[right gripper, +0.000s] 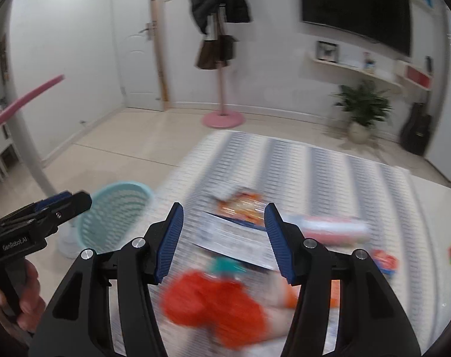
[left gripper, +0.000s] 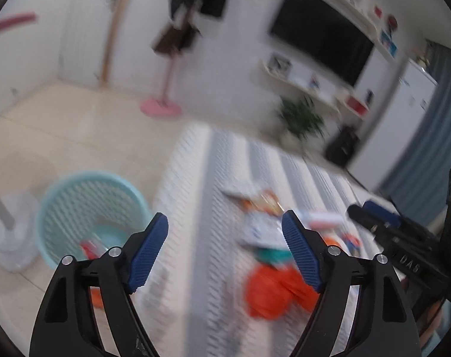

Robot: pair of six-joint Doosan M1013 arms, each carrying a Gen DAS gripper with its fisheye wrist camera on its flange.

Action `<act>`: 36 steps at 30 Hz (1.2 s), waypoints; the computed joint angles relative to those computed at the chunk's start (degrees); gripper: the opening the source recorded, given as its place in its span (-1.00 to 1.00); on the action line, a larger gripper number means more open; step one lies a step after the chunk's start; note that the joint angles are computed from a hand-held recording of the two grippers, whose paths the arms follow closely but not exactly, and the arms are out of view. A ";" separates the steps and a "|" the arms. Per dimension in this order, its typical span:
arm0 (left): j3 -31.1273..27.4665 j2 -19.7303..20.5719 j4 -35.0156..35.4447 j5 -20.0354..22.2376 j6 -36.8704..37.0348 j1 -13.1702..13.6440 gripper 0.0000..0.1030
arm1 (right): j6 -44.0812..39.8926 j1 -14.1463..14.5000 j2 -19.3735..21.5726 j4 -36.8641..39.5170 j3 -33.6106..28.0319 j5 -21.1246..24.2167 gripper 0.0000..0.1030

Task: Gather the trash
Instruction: 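Grasp the orange plastic bag with left tool while right tool grasps the tiger card box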

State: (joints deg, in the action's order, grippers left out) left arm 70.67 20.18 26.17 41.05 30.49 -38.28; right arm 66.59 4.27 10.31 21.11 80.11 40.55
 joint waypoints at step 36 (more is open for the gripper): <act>-8.47 10.68 -16.81 11.44 20.78 -2.63 -0.21 | 28.73 -10.53 9.38 -19.08 0.74 6.51 0.37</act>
